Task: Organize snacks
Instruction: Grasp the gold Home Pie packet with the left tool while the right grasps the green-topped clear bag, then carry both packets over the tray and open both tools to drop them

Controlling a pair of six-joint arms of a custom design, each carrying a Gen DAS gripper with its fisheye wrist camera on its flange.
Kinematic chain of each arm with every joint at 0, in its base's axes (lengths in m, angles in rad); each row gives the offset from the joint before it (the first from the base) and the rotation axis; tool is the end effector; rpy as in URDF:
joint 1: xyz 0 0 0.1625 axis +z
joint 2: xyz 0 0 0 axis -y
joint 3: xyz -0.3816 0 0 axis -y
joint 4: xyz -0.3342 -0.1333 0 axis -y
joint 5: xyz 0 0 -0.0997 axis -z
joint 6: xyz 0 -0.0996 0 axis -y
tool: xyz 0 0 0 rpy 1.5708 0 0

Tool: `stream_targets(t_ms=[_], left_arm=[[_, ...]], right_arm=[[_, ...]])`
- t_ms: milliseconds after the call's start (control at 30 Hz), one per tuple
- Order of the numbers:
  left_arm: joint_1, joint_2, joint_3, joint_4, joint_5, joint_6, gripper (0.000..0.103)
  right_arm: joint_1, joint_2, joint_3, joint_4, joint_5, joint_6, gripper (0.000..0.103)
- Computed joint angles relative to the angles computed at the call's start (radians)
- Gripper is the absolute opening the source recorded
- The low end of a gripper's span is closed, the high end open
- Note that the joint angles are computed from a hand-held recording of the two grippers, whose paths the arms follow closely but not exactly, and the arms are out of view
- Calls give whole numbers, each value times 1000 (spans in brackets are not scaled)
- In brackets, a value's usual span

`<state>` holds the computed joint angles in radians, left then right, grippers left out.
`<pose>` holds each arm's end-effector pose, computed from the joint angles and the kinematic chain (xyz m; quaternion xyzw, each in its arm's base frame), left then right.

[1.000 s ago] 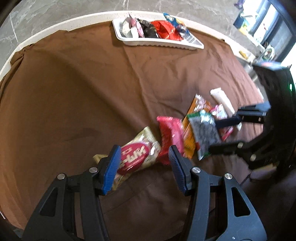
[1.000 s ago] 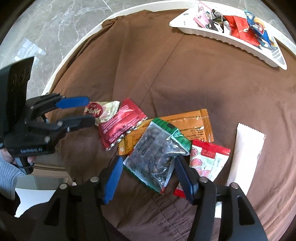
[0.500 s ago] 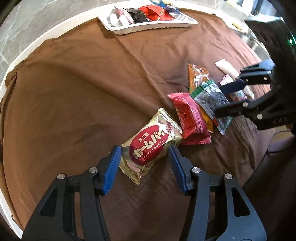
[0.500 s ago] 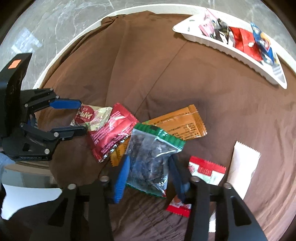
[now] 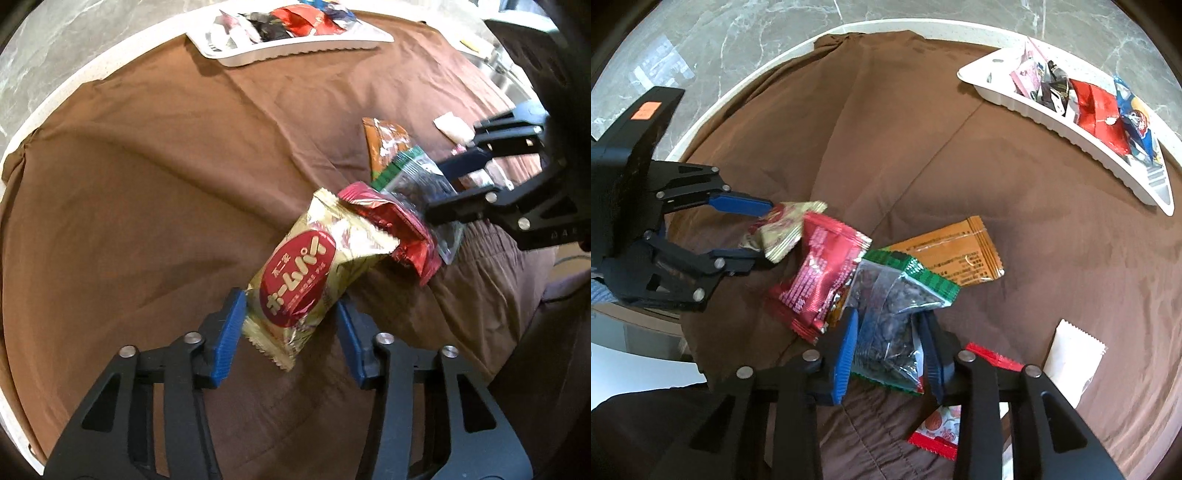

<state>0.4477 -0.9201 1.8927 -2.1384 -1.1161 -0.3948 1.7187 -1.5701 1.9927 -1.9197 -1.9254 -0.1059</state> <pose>-0.3522 -0.3655 0.0684 0.3823 0.8756 -0.0098 0.2950 0.1562 -0.3787 0.3065 0.1309 -0.9749 -0.0326 0.1770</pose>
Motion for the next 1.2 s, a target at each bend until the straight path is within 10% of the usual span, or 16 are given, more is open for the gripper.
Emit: stream_targets(t_ms=[1200], left_arm=[[109,46,-95,-209,-86,-99,36]], right_arm=[[-180,-119,-98,36,190,-37,28]])
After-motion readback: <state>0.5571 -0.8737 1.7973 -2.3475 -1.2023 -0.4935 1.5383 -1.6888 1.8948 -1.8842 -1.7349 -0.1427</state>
